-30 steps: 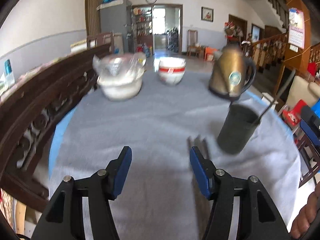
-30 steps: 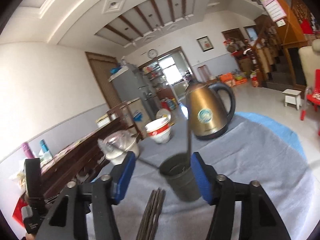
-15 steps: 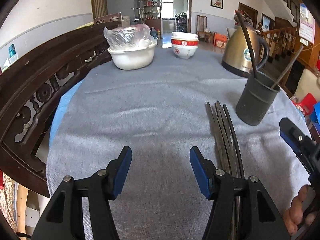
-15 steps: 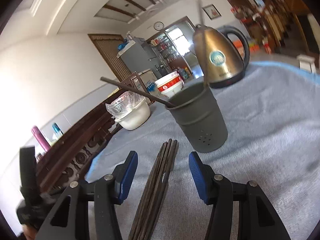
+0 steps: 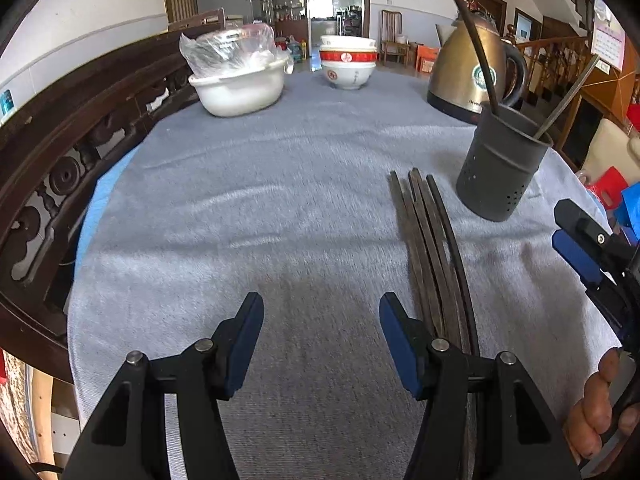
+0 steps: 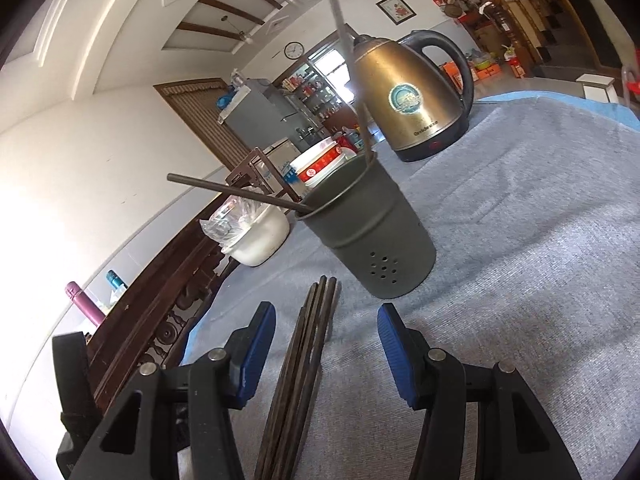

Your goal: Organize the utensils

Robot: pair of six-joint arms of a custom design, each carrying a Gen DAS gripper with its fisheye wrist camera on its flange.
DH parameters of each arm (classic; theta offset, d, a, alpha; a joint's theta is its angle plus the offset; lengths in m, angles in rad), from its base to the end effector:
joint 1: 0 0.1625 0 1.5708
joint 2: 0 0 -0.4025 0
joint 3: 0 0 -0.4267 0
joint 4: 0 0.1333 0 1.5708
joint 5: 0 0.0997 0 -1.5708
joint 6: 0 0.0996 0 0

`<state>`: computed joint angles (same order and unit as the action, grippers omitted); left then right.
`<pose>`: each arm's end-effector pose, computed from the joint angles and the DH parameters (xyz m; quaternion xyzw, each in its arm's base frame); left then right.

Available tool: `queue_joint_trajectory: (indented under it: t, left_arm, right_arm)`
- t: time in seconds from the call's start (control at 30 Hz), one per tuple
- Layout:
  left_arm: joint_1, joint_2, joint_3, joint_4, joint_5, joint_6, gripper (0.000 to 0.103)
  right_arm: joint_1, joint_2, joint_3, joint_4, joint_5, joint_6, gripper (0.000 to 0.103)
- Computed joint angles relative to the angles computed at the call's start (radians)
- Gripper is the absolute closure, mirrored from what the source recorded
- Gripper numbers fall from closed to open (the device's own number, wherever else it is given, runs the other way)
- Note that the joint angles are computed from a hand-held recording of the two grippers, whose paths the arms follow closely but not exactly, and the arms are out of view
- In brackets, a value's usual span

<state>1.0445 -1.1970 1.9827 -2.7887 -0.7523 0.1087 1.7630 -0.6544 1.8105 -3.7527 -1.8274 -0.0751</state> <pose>-0.1070 -0.5943 0.2154 0.1987 0.8779 -0.2730 0.3394 0.2255 -0.5932 0.0523 0.0529 -0.8648 0.4924 0.0828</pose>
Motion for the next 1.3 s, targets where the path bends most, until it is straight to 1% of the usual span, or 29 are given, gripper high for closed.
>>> queue_joint_trajectory:
  t: [0.2, 0.37, 0.77, 0.87, 0.93, 1.03, 1.3]
  left_arm:
    - [0.008, 0.027, -0.050, 0.061, -0.033, -0.034, 0.042]
    - [-0.002, 0.038, -0.059, 0.079, -0.052, -0.027, 0.042]
    - [0.012, 0.030, -0.071, 0.180, -0.165, -0.076, 0.042]
    - [0.018, 0.034, -0.080, 0.215, -0.177, -0.087, 0.042]
    - [0.024, 0.030, -0.080, 0.223, -0.198, -0.094, 0.042]
    - [0.026, 0.031, -0.082, 0.223, -0.198, -0.100, 0.041]
    - [0.043, 0.031, -0.095, 0.227, -0.157, -0.134, 0.041]
  right_arm:
    - [-0.003, -0.004, -0.005, 0.030, -0.021, 0.020, 0.046]
    - [-0.002, -0.005, -0.010, 0.047, -0.036, 0.028, 0.046]
    - [0.000, -0.002, -0.016, 0.063, -0.054, 0.035, 0.046]
    - [-0.001, -0.002, -0.016, 0.064, -0.055, 0.036, 0.046]
    - [-0.001, -0.003, -0.016, 0.067, -0.057, 0.038, 0.046]
    - [-0.002, -0.005, -0.013, 0.064, -0.056, 0.038, 0.046]
    - [-0.001, -0.008, -0.008, 0.067, -0.054, 0.040, 0.046]
